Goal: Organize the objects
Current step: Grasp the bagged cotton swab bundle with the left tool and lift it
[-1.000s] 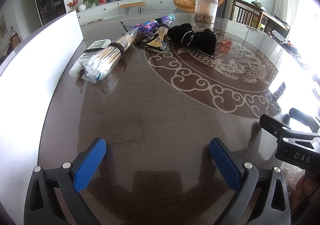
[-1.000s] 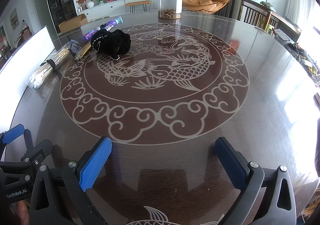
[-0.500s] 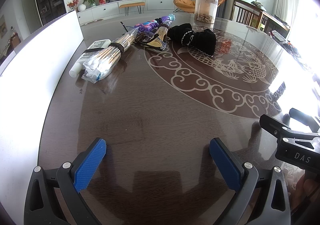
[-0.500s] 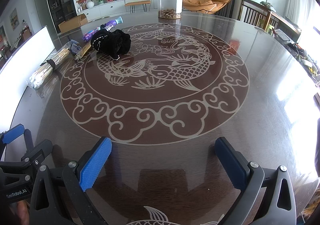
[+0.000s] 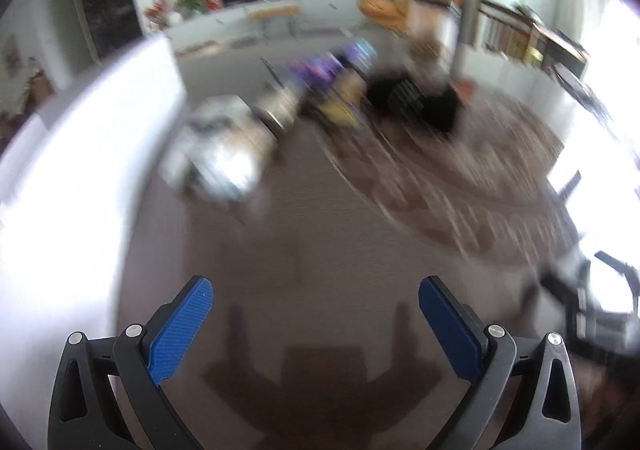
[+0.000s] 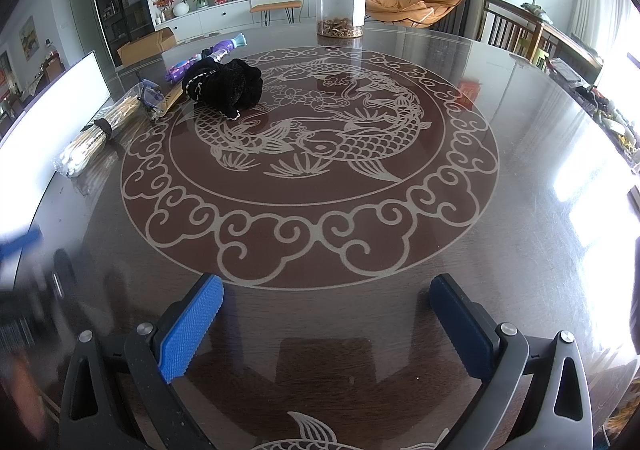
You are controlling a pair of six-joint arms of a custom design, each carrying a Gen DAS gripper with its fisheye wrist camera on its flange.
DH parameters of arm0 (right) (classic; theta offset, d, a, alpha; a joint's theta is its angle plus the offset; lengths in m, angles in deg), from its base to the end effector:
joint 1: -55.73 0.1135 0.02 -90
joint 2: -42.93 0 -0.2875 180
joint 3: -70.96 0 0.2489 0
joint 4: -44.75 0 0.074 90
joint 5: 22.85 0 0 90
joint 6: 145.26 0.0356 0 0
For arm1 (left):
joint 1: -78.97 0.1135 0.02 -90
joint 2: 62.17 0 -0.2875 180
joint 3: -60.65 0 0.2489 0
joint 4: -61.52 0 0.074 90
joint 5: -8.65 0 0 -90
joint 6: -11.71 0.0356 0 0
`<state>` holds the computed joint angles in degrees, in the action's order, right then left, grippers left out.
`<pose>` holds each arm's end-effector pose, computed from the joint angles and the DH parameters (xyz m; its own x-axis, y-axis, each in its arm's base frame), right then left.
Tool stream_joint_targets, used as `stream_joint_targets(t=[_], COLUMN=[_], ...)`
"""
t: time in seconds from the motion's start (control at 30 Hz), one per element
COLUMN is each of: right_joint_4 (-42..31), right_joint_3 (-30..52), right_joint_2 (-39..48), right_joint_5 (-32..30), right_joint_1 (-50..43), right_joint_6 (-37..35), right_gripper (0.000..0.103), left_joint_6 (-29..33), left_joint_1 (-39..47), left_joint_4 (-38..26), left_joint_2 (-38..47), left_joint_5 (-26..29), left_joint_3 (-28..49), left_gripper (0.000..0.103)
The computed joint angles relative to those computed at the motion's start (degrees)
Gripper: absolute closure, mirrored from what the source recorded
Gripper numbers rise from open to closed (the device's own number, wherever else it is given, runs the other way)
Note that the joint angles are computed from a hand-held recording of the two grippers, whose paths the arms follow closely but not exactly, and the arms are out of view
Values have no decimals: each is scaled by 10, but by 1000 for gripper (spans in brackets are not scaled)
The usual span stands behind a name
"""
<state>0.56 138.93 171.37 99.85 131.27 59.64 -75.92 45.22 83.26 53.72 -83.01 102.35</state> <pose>0.0923 0.2810 0.0215 -0.6684 0.4649 -0.5806 0.5766 0.8170 -0.0095 0.2335 -0.1548 0.0458 -0.6363 0.4749 -0.6080 0.5675 0.8220 0.0481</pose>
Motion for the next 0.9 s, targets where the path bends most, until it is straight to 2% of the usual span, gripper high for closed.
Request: stream_joint_targets(t=[0.1, 0.17, 0.23, 0.27, 0.3, 0.33, 0.4, 0.47, 0.53, 0.57, 0.67, 0.8, 0.83, 0.9], right_joint_4=[0, 0, 0, 0, 1, 2, 3, 3, 5, 4, 4, 4, 4, 4], right_joint_3=[0, 0, 0, 0, -1, -1, 0, 0, 1, 0, 1, 1, 1, 0], right_joint_2=[0, 0, 0, 0, 0, 0, 1, 2, 3, 3, 3, 3, 3, 3], right_joint_5=[0, 0, 0, 0, 1, 1, 1, 0, 1, 1, 1, 1, 1, 1], right_joint_1=[0, 0, 0, 0, 0, 0, -2, -2, -3, -3, -3, -3, -3, -2], right_joint_6=[0, 0, 0, 0, 0, 0, -2, -3, -4, -4, -4, -4, -4, -4], right_gripper=[0, 0, 0, 0, 0, 0, 0, 0, 0, 0, 0, 0, 0, 0], left_joint_6=[-26, -41, -48, -48, -44, -32, -7, 14, 22, 15, 9, 9, 10, 13], left_joint_1=[26, 32, 33, 34, 33, 25, 14, 3, -5, -4, -19, -38, -42, -33], left_joint_4=[-102, -177, -224, -247, -262, -247, -221, -180, -151, -150, -60, 35, 63, 70], left_joint_2=[-5, 38, 89, 113, 130, 137, 143, 133, 118, 111, 93, 61, 59, 64], left_joint_5=[-16, -38, -58, -61, -66, -91, -109, -125, -125, -105, -104, -67, -60, -31], left_joint_3=[100, 194, 270, 303, 325, 326, 319, 288, 252, 235, 136, 3, -29, -46], left_gripper=[0, 0, 0, 8, 11, 15, 22, 51, 68, 69, 69, 68, 67, 58])
